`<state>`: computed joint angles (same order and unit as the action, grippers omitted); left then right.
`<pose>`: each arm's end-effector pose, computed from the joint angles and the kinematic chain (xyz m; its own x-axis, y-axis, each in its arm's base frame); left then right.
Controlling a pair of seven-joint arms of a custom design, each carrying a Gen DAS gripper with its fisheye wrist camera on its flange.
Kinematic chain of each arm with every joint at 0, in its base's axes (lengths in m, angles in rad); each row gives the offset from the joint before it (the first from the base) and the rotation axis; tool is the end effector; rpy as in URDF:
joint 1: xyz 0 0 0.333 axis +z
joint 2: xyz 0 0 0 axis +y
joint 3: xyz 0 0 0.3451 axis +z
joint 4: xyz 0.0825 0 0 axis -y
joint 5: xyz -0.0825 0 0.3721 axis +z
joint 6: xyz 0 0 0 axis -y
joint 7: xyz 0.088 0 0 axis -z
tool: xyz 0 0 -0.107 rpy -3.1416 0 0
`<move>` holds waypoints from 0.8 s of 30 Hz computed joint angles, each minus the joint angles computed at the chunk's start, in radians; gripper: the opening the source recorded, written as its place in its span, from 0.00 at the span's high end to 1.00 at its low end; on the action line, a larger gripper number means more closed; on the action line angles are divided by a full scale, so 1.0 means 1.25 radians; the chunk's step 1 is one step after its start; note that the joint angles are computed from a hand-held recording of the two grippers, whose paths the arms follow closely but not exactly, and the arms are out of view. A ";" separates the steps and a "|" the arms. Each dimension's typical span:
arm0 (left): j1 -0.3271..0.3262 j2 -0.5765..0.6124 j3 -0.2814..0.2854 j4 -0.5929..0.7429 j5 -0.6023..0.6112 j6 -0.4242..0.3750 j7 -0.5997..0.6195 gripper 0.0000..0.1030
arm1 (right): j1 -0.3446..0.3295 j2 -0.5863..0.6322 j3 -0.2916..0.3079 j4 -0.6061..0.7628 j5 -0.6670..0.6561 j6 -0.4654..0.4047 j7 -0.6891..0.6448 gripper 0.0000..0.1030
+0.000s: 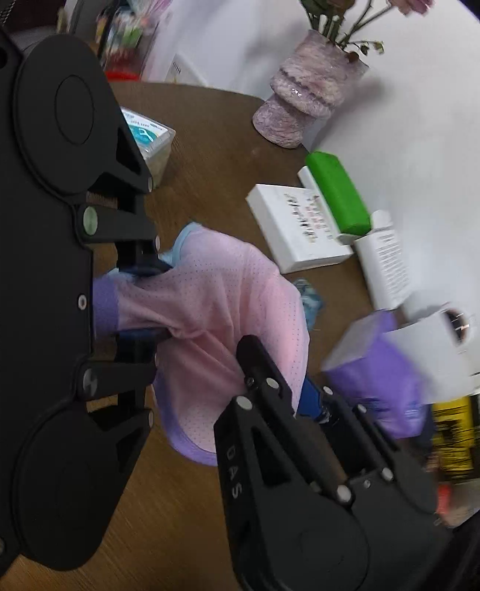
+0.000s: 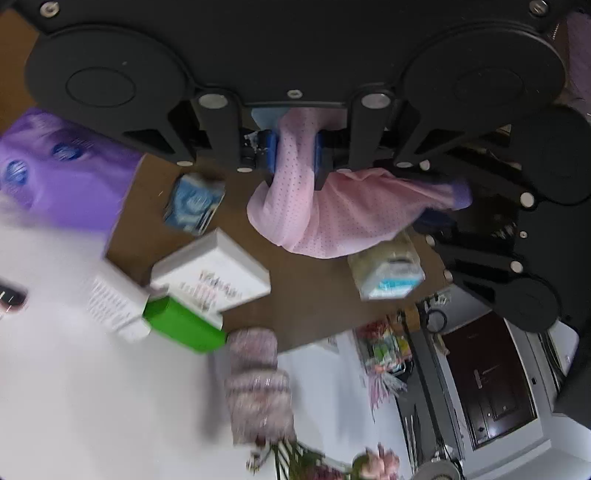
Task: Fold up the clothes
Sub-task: 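Carry the folded garment with both tools toward the vase and tissue box, then lower the folded garment onto the table and open both tools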
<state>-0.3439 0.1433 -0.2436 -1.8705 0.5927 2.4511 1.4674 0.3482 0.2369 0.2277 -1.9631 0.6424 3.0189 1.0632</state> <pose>0.5262 -0.3406 0.5207 -0.6127 -0.6559 -0.4409 -0.5415 0.7548 -0.3704 0.5664 0.3009 0.4773 0.5016 -0.8420 -0.1984 -0.6490 -0.2146 -0.7299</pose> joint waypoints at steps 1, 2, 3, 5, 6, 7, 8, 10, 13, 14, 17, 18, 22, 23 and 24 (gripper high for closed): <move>-0.004 0.000 0.002 -0.001 0.019 -0.006 -0.010 0.34 | 0.012 0.013 -0.014 0.005 -0.018 -0.012 0.024 0.79; -0.007 -0.002 0.003 -0.004 0.035 -0.007 -0.016 0.25 | 0.023 0.018 -0.027 0.004 -0.040 -0.016 0.046 0.78; -0.009 -0.004 0.004 -0.008 0.051 -0.009 -0.022 0.25 | 0.034 0.021 -0.041 0.000 -0.063 -0.018 0.069 0.76; -0.007 -0.014 0.001 -0.014 0.047 0.001 -0.016 0.24 | 0.057 0.027 -0.070 -0.009 -0.117 -0.014 0.120 0.66; -0.006 -0.018 0.000 -0.014 0.049 0.004 -0.018 0.24 | 0.072 0.025 -0.089 -0.019 -0.151 -0.004 0.150 0.54; -0.007 -0.020 0.000 -0.013 0.056 0.005 -0.023 0.24 | 0.087 0.020 -0.108 -0.030 -0.187 0.005 0.180 0.47; -0.008 -0.022 0.000 -0.011 0.062 0.007 -0.027 0.24 | 0.097 0.013 -0.120 -0.041 -0.216 0.018 0.204 0.32; -0.011 -0.030 -0.001 -0.010 0.078 0.004 -0.047 0.23 | 0.095 -0.001 -0.118 -0.060 -0.244 0.043 0.224 0.24; -0.016 -0.056 -0.006 -0.013 0.110 0.001 -0.095 0.21 | 0.132 -0.051 -0.166 -0.104 -0.331 0.079 0.294 0.21; -0.017 -0.072 -0.007 -0.015 0.122 0.004 -0.119 0.21 | 0.136 -0.073 -0.174 -0.122 -0.353 0.088 0.315 0.20; -0.012 -0.112 -0.014 -0.020 0.136 0.027 -0.187 0.14 | 0.141 -0.162 -0.197 -0.192 -0.432 0.114 0.401 0.20; -0.009 -0.123 -0.017 -0.020 0.135 0.033 -0.205 0.13 | 0.130 -0.196 -0.186 -0.214 -0.415 0.114 0.394 0.20; -0.009 -0.180 -0.043 -0.025 0.121 0.060 -0.276 0.12 | -0.026 -0.343 -0.062 -0.308 -0.512 0.105 0.525 0.19; -0.011 -0.189 -0.052 -0.025 0.123 0.066 -0.295 0.11 | -0.065 -0.383 -0.031 -0.329 -0.520 0.094 0.544 0.18; -0.012 -0.197 -0.059 -0.024 0.125 0.070 -0.315 0.11 | -0.094 -0.423 -0.010 -0.351 -0.520 0.083 0.555 0.18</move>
<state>-0.3592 -0.1028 -0.3179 -1.9002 0.7492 2.5391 1.0739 0.2312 -0.2914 0.2147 -2.4015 -0.0075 3.1225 1.7566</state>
